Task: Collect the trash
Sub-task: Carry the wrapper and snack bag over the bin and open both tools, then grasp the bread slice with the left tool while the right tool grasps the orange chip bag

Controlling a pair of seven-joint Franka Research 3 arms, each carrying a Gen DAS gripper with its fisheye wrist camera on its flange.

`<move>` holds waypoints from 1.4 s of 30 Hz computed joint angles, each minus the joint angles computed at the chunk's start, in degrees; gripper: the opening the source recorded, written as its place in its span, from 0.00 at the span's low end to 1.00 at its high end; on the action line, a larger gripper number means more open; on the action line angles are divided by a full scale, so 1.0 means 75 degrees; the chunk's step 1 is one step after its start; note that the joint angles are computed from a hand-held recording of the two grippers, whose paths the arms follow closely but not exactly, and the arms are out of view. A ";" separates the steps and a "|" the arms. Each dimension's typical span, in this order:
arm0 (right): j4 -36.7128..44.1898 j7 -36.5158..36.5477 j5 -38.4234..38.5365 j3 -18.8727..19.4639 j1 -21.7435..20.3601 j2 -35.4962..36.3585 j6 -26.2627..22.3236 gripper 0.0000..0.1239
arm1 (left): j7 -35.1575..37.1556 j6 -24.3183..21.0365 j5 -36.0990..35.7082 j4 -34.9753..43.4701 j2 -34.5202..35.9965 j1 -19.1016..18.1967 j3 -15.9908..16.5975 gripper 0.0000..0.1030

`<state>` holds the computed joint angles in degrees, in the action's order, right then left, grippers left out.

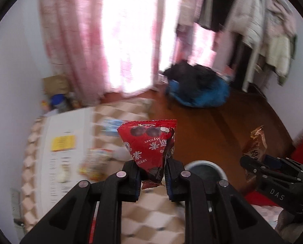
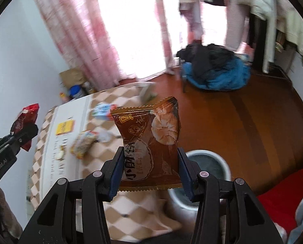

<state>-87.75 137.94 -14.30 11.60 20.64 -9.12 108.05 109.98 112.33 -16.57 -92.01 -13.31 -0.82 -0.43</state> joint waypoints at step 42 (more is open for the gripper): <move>-0.7468 -0.1698 0.3463 -0.0892 -0.1945 -0.2232 0.2889 0.83 | -0.1459 -0.1110 0.1737 -0.0971 0.2103 -0.0946 -0.1380 0.97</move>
